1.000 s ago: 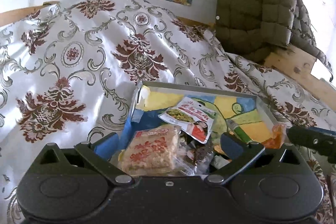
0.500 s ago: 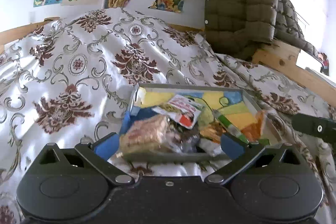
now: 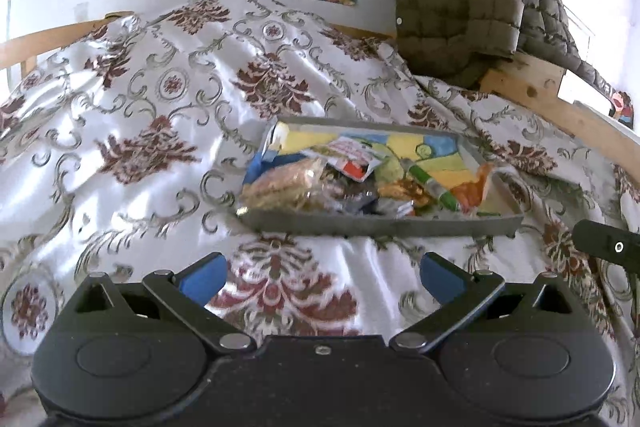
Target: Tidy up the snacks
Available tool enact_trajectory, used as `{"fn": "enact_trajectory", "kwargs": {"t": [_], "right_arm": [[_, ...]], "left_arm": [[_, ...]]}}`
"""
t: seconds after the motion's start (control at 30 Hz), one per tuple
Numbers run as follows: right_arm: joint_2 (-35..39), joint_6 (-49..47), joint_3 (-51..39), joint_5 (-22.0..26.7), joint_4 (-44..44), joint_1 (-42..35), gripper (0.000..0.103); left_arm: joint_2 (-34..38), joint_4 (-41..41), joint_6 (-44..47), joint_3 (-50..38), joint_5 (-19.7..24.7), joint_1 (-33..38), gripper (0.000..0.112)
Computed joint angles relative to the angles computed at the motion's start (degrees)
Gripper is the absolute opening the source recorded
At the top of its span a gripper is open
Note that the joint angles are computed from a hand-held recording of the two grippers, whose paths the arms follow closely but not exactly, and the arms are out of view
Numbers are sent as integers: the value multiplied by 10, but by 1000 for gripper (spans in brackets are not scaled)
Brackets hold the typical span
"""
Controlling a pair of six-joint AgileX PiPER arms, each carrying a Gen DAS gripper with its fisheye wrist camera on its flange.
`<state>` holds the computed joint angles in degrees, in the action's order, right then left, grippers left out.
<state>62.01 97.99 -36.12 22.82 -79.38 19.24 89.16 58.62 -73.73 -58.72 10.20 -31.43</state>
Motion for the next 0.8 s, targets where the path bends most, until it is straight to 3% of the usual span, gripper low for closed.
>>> {"fn": "enact_trajectory", "kwargs": {"t": [0.1,0.23,0.37,0.67,0.8], "right_arm": [[-17,9,18,26,5,21,103],[-41,13,34,61,14,47,103],[-62,15,50,99,25,84,103],[-102,56,95,233,67,234,103],[-114,71,102,303,91,313,103]], "left_arm": [[-14,13,-22,19,8,-6,102],[-36,91,-111,47,28,-22,102],[-61,114,-151,69,71,-50,102],[-136,186,-255,148,147,-124,102],[-161,162,-239,170,189,-161,102]]}}
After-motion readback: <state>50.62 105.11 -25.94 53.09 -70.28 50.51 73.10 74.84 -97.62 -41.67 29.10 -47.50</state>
